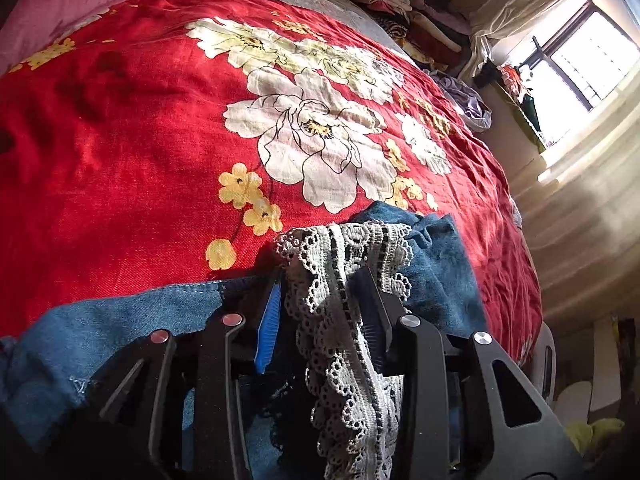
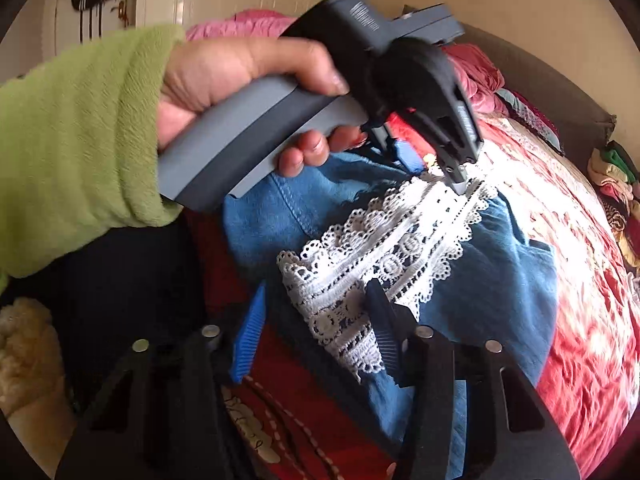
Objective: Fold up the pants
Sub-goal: 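Lift the lace edge with the left gripper and fold it over the denim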
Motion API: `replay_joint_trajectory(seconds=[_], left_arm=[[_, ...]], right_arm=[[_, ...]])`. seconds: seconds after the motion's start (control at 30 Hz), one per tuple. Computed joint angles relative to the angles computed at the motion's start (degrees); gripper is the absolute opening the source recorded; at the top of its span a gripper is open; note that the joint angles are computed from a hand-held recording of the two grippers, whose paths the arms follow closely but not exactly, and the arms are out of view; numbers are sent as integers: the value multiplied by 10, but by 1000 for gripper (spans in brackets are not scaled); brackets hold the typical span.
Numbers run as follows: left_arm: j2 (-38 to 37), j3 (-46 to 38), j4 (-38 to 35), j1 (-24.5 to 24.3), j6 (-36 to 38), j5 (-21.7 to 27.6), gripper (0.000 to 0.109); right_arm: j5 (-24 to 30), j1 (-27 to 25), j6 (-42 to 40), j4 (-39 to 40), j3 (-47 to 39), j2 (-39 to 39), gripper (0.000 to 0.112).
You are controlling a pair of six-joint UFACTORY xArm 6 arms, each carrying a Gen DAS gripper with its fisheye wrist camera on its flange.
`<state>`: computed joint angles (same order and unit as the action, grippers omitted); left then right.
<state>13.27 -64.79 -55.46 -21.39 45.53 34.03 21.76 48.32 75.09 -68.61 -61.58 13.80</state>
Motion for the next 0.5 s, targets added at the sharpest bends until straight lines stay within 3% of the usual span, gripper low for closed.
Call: replay_joint_trajectory(seconds=[0.07, 0.13, 0.17, 0.33, 0.5], left_arm=[[-1, 7, 9, -9, 0, -20, 23], [-3, 9, 11, -8, 0, -25, 17], [-9, 12, 5, -6, 6, -23, 16], [-46, 35, -43, 5, 52, -19, 13], [-19, 32, -38, 8, 32, -28, 14]], right_arm=[[17, 2, -7, -1, -16, 18, 42], [8, -4, -23, 1, -25, 27, 18], [-5, -9, -32, 11, -19, 20, 16], [-84, -33, -11, -9, 22, -28, 16], [-104, -39, -59, 38, -6, 26, 22]])
